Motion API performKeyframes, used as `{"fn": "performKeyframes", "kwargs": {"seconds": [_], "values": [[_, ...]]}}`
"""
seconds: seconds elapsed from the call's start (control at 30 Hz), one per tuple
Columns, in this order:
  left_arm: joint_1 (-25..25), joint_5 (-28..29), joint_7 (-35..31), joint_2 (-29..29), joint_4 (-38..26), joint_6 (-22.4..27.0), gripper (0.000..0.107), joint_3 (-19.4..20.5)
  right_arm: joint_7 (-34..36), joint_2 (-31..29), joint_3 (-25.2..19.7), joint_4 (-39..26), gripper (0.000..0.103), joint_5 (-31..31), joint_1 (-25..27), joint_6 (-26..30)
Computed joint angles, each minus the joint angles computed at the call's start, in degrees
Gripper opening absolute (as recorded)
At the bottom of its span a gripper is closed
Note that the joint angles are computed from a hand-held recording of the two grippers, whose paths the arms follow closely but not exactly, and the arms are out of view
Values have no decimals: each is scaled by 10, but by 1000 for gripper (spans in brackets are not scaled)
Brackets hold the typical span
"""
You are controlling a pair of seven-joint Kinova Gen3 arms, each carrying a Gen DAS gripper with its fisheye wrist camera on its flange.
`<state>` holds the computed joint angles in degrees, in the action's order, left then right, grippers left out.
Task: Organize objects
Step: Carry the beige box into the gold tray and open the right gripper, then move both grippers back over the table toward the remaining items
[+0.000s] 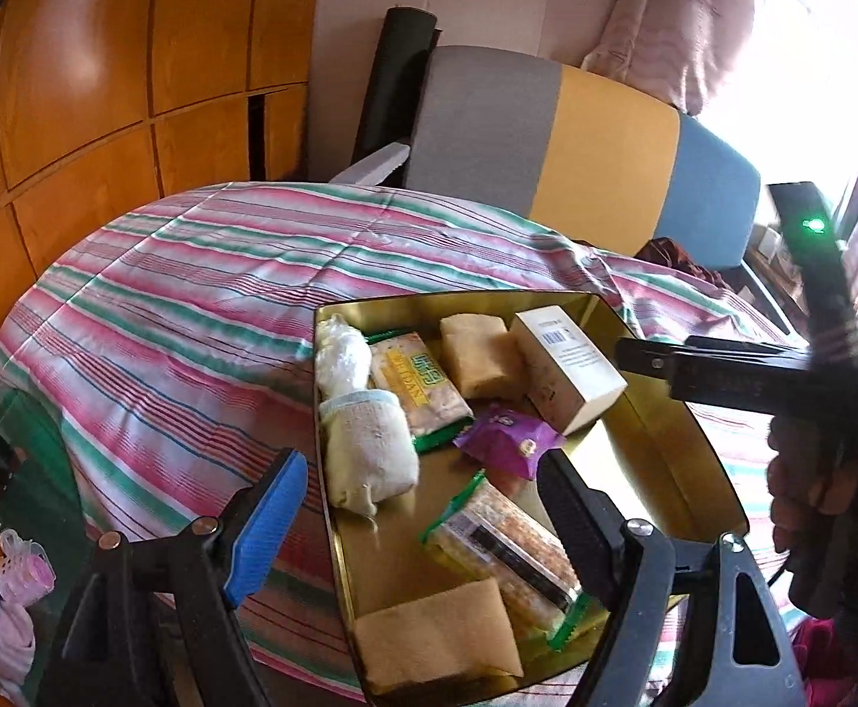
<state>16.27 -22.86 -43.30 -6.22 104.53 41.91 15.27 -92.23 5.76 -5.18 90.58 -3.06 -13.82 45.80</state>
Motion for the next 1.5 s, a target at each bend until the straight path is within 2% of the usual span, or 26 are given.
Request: {"fn": "performKeyframes", "kwargs": {"seconds": [0.17, 0.47, 0.67, 0.87, 1.0, 1.13, 1.2, 1.33, 1.4, 1.5], "values": [[11, 1, -6, 9, -10, 8, 82, 6, -2, -52, 6, 53, 90, 1, 11, -27], [38, -7, -12, 25, -28, 14, 82, 8, 35, -122, 37, 118, 92, -44, 53, -18], [57, 34, -55, 43, -41, 5, 82, -1, 48, -159, 70, 148, 92, -45, 94, 6], [81, 22, -55, 61, -58, 12, 82, 1, 67, -187, 133, 161, 92, -45, 161, 44], [97, 18, -60, 71, -71, 15, 82, -1, 86, -192, 196, 151, 92, -61, 221, 68], [116, 13, -67, 85, -88, 22, 82, -2, 106, -175, 269, 127, 92, -106, 288, 85], [126, 13, -73, 92, -98, 25, 82, -2, 106, -156, 291, 110, 92, -122, 320, 93], [146, 10, -81, 106, -115, 36, 82, -4, 136, -82, 340, 58, 92, -198, 376, 145], [156, 8, -86, 113, -124, 43, 82, -5, 147, -37, 348, 30, 92, -233, 406, 177], [168, 9, -90, 120, -133, 50, 82, -7, 142, 18, 339, -4, 93, -254, 440, 220]]}}
